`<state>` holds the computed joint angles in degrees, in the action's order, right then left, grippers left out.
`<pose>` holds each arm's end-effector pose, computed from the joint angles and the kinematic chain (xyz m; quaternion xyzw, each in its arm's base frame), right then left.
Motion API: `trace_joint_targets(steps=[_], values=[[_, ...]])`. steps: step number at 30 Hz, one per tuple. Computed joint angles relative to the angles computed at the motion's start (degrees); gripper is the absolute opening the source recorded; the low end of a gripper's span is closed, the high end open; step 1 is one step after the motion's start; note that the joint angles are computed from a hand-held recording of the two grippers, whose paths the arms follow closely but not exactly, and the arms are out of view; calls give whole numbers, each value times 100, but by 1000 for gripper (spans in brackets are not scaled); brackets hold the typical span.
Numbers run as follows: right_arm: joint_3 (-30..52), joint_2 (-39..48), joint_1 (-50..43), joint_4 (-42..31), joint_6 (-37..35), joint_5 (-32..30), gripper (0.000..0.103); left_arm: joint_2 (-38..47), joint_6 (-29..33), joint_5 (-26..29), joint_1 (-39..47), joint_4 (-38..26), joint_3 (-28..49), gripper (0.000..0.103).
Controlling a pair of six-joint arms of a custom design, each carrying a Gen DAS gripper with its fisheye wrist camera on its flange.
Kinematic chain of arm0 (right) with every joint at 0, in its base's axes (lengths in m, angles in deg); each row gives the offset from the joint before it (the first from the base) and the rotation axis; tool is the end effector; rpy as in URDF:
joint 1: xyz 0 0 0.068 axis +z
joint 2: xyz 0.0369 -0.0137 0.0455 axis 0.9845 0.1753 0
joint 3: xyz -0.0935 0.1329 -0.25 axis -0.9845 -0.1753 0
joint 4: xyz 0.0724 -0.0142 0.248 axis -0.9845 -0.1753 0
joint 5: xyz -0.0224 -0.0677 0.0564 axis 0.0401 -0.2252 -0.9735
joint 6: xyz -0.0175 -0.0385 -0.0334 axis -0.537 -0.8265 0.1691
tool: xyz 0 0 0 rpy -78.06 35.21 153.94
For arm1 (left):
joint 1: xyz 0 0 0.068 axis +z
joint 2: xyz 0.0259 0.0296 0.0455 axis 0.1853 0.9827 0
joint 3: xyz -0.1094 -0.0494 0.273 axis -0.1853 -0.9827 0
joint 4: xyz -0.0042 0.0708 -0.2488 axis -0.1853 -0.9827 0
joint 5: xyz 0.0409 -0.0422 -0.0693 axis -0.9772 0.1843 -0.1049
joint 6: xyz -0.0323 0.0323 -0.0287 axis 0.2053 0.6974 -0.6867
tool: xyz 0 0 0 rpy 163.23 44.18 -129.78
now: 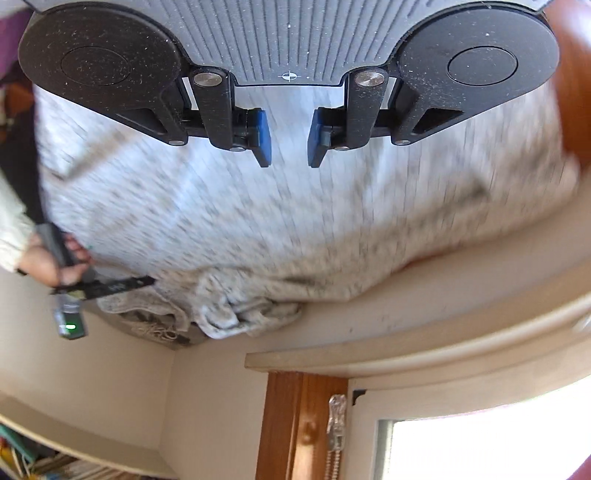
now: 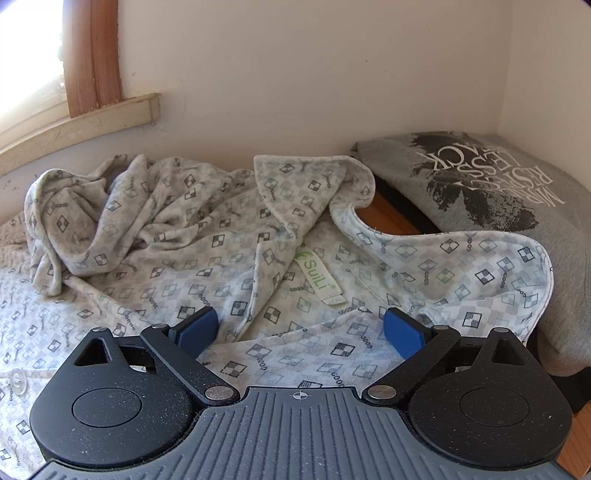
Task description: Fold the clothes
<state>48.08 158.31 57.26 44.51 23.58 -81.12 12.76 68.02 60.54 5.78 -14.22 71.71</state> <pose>0.3314 -0.1141 0.2088 -0.2373 0.8677 0.1124 0.4221 0.2708 -0.0320 0.1897 0.1135 0.8909 -0.1193 0.4232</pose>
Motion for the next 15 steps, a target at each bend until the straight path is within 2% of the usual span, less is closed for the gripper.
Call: trace_joint_targets(steps=[5, 10, 15], values=[[-8, -9, 1, 3, -1, 3, 95, -1165, -327, 286, 64, -414, -877, 24], [-3, -4, 2, 2, -1, 0, 95, -1299, -858, 217, -273, -240, -1120, 26], [-1, -2, 2, 2, -1, -1, 95, -1161, -1037, 152, -522, -101, -1073, 28]])
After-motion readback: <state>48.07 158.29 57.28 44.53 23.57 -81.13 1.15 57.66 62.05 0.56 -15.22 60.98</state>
